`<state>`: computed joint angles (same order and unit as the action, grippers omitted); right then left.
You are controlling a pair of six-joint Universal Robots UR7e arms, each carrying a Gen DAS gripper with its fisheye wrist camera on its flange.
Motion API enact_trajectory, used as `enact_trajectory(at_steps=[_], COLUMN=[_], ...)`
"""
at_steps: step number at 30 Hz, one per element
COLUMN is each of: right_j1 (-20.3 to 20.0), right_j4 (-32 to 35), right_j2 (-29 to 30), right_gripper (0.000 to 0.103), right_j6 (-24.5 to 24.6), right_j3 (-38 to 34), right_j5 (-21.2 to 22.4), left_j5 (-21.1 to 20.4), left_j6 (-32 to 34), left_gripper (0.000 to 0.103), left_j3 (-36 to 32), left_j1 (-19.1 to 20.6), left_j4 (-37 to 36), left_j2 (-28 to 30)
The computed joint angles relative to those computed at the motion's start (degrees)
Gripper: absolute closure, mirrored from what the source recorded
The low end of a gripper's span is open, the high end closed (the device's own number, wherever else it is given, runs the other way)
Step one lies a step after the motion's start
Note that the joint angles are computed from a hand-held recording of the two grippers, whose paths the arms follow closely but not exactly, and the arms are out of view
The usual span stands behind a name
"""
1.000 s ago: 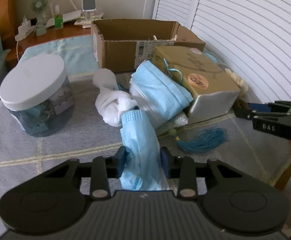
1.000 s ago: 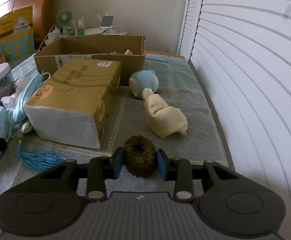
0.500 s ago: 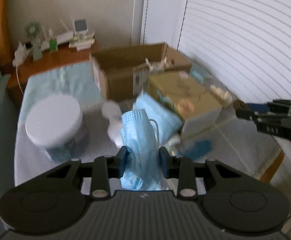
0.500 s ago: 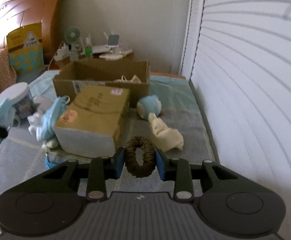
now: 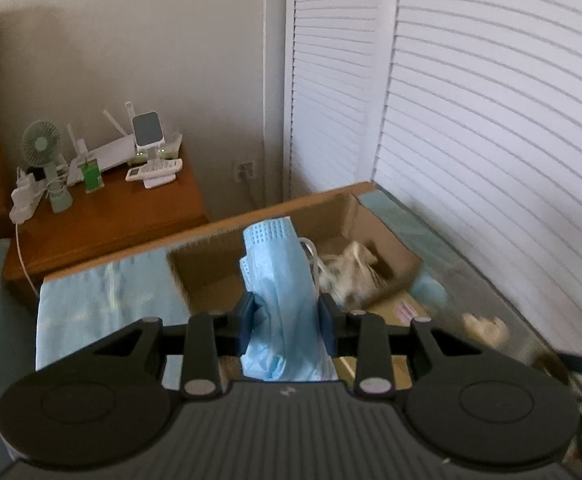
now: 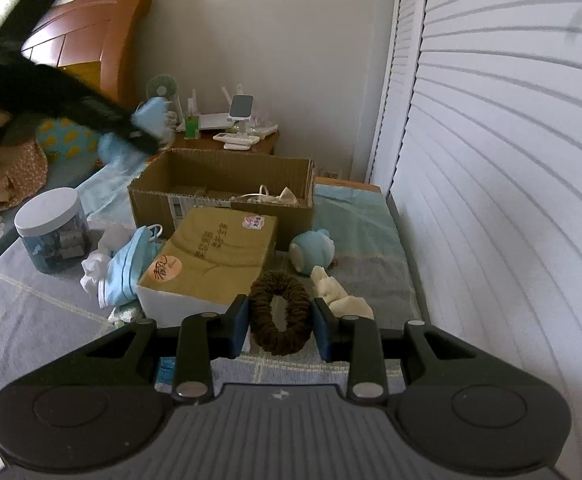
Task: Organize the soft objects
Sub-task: 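Carry the blue mask with the left tool and drop it into the box, then carry the brown fuzzy ring with the right tool and release it into the box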
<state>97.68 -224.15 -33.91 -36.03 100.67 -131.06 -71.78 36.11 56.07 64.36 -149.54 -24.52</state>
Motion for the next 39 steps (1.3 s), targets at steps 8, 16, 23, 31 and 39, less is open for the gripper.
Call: enact_trajectory(at_steps=[8,16,23,31,39], right_j1=[0.24,0.21,0.09,-0.06,-0.44], right_j4=[0.11,0.61,1.19,4.19,8.85], right_j2=[0.00,0.00,-0.14,-0.62,0.03], right_gripper=[0.065,0.065,0.065,0.065,0.065], right_j6=[-0.74,-0.70,-0.34,0.57,0.53], right_j3=[-0.86,-1.40,-1.57,-3.08,-7.64], right_j5=[-0.36,-0.73,0.08,2.48,3.80], left_j5=[1.25,2.71,2.39,0.67,4.53], left_j6=[-4.14,-3.15,-2.47,-5.26,-2.11], left_gripper=[0.071,0.022,0.012,0.006,0.006], left_j3=[-17.90,-20.04,-4.64,16.79,29.16], left_j1=[0.07,-0.04,-0.17,0.36,-0.01], left_j4=[9.49,3.78,-3.71,-12.40,-25.16], left_j2=[10.96,14.27,4.92,-7.83,-13.19])
